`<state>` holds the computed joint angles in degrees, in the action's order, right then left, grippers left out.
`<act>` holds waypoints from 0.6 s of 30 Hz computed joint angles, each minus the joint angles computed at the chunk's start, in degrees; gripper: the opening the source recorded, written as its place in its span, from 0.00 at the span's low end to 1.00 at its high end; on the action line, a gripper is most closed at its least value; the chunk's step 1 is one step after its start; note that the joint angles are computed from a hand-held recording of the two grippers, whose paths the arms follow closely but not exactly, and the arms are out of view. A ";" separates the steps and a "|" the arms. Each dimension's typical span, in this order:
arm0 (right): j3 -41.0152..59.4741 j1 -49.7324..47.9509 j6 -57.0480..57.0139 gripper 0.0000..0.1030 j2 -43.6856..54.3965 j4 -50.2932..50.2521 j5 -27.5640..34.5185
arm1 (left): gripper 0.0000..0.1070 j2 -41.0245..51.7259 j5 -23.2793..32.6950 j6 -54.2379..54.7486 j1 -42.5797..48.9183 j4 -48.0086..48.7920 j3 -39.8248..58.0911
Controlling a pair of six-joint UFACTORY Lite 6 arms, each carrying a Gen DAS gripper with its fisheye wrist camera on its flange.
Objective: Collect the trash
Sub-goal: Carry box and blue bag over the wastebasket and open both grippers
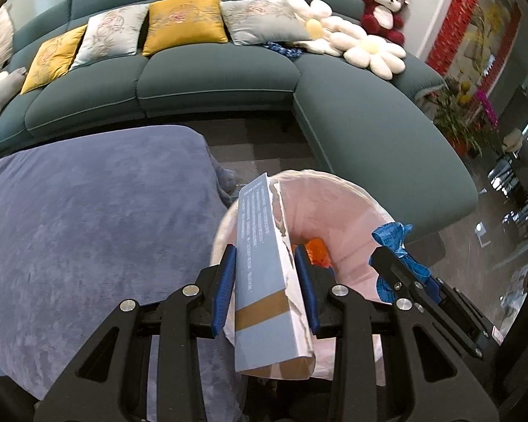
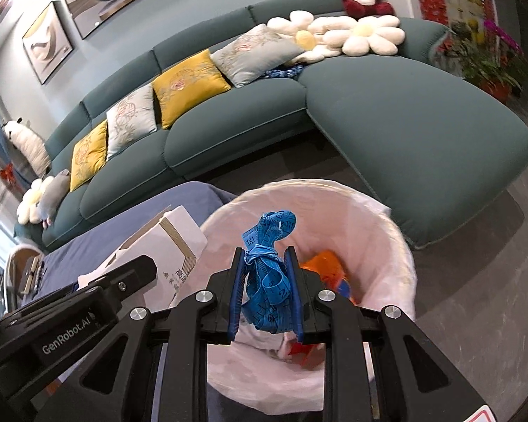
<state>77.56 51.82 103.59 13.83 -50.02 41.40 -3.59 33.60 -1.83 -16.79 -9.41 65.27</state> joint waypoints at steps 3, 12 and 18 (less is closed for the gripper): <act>-2.27 -0.10 1.56 0.21 -1.69 -0.83 -0.08 | 0.30 0.65 -0.25 -1.98 -1.76 1.80 0.31; -6.02 -0.11 3.98 0.21 -4.42 -2.35 -0.10 | 0.30 2.80 -0.38 -5.43 -4.71 4.75 1.43; -7.33 -0.03 5.10 0.21 -5.17 -2.79 -0.25 | 0.31 3.15 -0.86 -5.34 -4.85 4.13 0.97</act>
